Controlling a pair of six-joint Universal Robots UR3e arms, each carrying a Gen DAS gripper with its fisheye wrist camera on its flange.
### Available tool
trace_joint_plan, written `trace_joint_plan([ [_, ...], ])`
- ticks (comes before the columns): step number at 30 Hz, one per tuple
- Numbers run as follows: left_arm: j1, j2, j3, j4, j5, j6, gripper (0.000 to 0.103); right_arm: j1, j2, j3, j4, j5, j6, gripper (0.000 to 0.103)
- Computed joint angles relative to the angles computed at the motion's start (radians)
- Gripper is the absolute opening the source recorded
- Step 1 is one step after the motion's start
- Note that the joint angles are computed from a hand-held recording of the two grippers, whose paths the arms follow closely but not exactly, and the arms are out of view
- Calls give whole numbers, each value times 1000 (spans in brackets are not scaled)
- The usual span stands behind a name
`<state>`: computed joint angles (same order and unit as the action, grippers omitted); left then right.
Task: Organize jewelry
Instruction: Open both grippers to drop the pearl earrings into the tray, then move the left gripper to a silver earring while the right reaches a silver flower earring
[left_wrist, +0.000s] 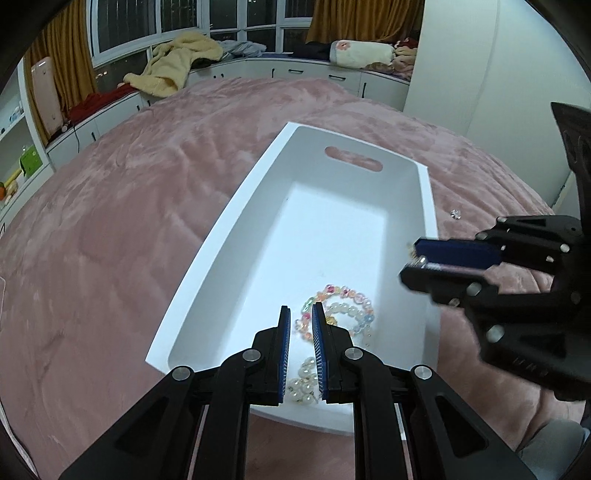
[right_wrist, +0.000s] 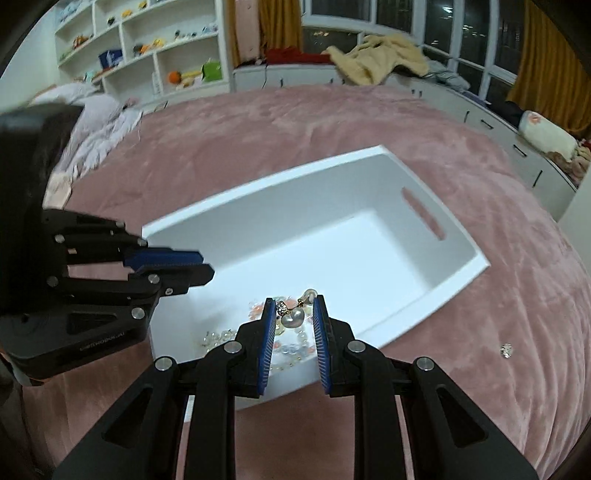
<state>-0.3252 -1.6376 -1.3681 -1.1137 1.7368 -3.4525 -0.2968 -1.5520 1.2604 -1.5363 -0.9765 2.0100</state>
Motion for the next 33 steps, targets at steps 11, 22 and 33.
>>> trace_joint_plan([
  [11,0,27,-33,36,27,-35,62,-79,-43,98,-95,51,8,66],
  [22,-151,-131,195,72,19,-55,83,-318,147,-102,-111,39,-8,74],
  [33,-345,-591,694,-11,-21,-51,86,-379,402,-318,-116,-27,-19,74],
])
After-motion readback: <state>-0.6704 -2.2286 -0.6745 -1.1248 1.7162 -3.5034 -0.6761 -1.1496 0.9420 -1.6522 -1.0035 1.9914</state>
